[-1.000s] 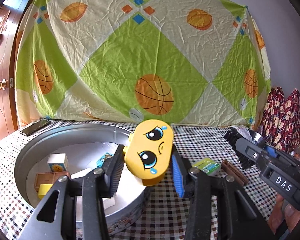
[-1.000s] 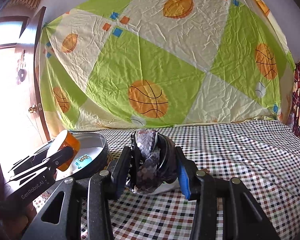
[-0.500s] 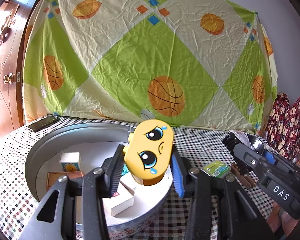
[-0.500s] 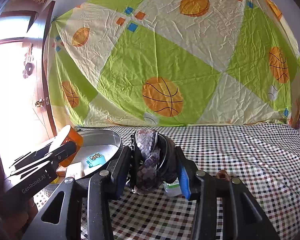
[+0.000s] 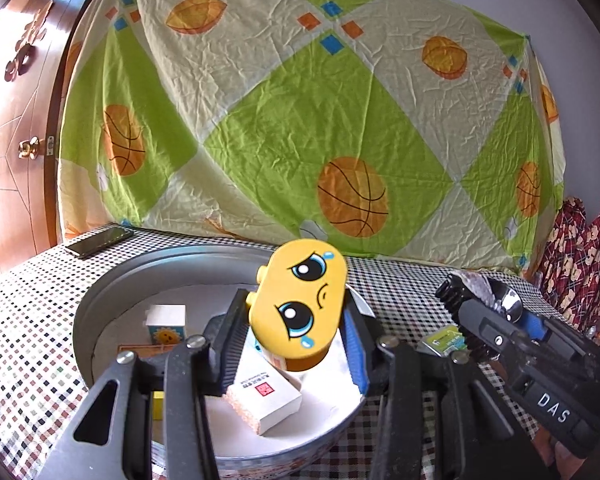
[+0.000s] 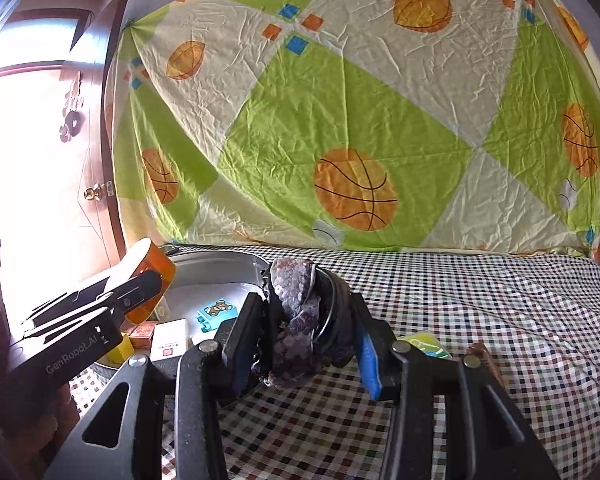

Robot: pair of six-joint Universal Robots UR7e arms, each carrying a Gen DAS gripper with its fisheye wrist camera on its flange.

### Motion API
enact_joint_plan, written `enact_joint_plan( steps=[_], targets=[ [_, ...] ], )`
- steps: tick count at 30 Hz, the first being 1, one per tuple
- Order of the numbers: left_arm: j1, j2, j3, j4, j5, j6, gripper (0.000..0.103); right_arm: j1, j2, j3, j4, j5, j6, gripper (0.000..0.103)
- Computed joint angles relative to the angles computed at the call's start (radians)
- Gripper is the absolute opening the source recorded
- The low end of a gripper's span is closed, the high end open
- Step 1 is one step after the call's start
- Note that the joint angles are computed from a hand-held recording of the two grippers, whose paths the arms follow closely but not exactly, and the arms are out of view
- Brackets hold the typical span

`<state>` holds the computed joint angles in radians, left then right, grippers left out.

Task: Organize rigid objects
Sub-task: 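Carry the yellow face block and black pouch over the silver tin, then lower the face block and pouch into the tin, open both grippers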

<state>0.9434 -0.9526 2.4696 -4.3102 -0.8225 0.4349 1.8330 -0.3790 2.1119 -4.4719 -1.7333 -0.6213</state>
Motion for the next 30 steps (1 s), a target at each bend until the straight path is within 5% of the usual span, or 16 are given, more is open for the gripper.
enact_joint_plan(
  steps=[30],
  targets=[
    [0.104, -0.117, -0.021, 0.09, 0.012, 0.012, 0.043, 0.086, 0.068, -0.115, 0.134, -0.034, -0.022, 0.046]
  ],
)
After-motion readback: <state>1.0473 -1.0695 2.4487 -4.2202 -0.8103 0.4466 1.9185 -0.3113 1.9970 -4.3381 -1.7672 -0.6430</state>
